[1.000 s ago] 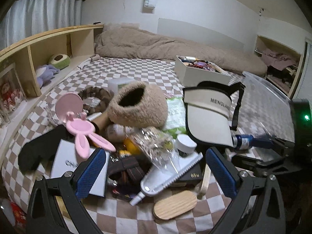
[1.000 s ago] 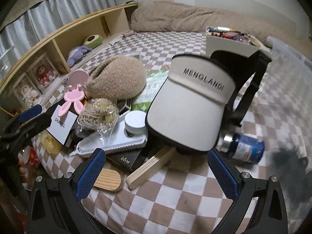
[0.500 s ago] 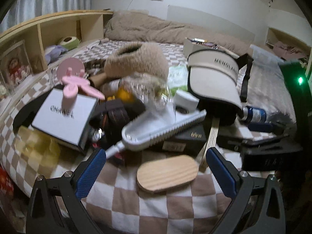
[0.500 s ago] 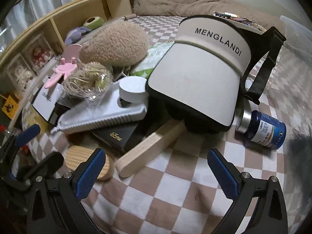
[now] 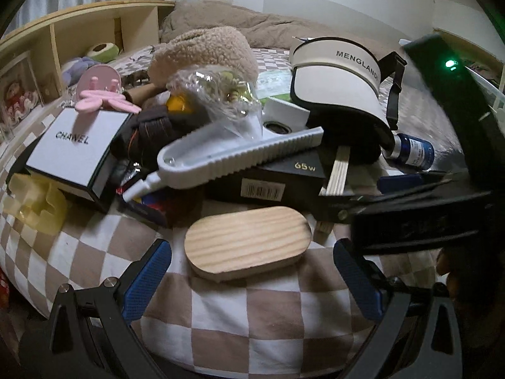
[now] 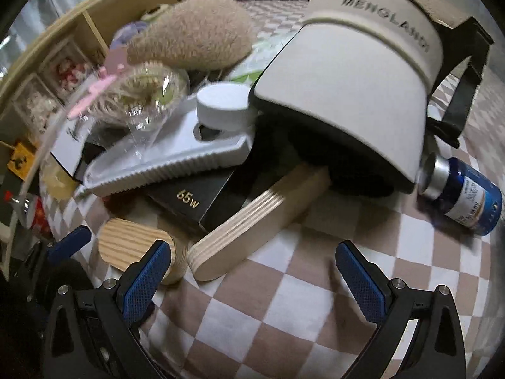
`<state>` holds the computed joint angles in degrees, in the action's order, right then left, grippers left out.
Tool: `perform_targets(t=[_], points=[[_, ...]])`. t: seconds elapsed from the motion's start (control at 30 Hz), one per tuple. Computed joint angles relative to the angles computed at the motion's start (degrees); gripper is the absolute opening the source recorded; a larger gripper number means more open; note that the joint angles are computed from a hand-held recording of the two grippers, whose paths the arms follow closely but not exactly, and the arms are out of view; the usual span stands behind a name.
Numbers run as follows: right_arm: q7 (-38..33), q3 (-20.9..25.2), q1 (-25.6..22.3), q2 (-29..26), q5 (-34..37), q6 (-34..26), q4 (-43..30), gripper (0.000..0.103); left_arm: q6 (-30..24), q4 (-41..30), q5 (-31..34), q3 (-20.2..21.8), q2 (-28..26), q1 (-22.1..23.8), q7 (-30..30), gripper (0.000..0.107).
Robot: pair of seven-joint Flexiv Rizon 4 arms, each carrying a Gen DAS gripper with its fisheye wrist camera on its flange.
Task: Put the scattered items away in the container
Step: 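Grasp the oval wooden pad with the left tool while the right tool approaches the wooden stick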
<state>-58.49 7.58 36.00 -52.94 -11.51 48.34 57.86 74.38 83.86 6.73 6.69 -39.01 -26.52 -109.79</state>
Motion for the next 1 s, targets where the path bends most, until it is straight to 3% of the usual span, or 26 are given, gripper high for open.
perform_targets(t=[0.17, 0.6, 0.77, 0.93, 1.0], points=[[1.19, -0.76, 0.31, -0.47, -0.29, -2.22, -0.6, 0.103, -0.84, -0.66, 0.43, 1.53, -0.8, -0.98, -2.77, 0.103], [18.11, -4.68, -1.29, 8.68, -3.85, 12.05, 19.13, 0.103, -5.38, -5.82, 4.48, 3.31, -3.31, -2.75, -6.16, 0.103], [22.85, -6.22, -1.0, 9.75, -7.93, 12.62, 21.53, 0.103, -8.85, -9.13, 6.33, 4.99, -4.99, -4.15, -11.45, 0.103], [23.22, -5.04, -1.82, 9.62, -9.56, 12.56, 21.29, 0.103, -6.19, -7.83, 7.18, 2.86, -4.56, -2.32, -11.9, 0.103], [22.64, -3.91, -2.59, 9.52, -8.93, 13.3, 21.16, 0.103, -4.91, -6.97, 7.11, 3.09, -4.21, -2.24, -12.57, 0.095]])
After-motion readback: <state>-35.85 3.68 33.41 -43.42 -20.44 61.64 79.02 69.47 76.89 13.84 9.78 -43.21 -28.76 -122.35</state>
